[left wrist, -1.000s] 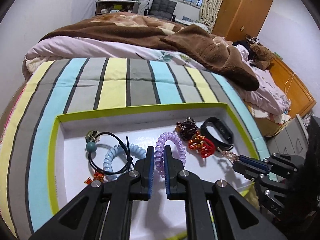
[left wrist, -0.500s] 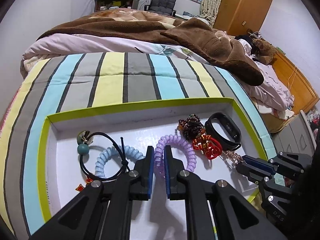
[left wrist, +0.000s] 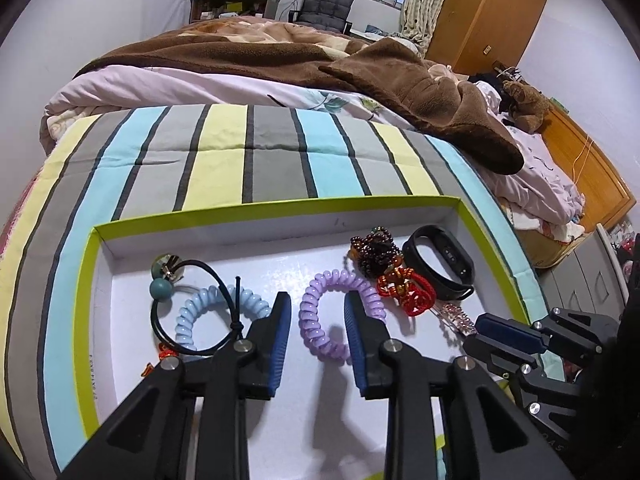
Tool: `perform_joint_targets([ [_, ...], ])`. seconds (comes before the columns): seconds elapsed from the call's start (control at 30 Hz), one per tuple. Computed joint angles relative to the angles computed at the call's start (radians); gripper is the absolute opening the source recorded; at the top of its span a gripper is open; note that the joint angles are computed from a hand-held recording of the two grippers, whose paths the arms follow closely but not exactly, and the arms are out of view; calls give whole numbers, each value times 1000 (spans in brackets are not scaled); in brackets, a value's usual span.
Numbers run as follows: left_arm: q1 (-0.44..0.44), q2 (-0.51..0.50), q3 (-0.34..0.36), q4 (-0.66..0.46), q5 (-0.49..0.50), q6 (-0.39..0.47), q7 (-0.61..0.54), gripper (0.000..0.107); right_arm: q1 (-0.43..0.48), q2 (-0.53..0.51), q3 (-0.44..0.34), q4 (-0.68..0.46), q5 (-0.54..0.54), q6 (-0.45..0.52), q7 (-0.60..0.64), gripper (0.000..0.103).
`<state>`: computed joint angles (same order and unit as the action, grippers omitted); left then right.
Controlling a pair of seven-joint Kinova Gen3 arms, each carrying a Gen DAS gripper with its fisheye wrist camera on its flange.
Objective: Organize jewelry
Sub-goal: 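Open the left gripper to release the purple hair tie while the right releases the pink bracelet, then move both grippers back to the pile and grasp the gold chain charm with the right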
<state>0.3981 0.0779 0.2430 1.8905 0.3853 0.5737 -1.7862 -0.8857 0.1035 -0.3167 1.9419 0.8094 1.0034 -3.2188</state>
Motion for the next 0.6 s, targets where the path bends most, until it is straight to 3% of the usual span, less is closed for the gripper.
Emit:
perform_joint_targets([
  [0.3, -5, -48, -8, 26, 32, 11, -25, 29, -26, -10, -18, 0, 27, 23, -67, 19],
  [0.43, -6, -98, -22, 53, 55, 12, -45, 37, -45, -17, -32, 1, 40, 44, -109, 23],
  [0.6, -3, -168, -50, 91, 84, 23, -79, 37, -82, -27, -59, 2, 61, 91, -189, 23],
])
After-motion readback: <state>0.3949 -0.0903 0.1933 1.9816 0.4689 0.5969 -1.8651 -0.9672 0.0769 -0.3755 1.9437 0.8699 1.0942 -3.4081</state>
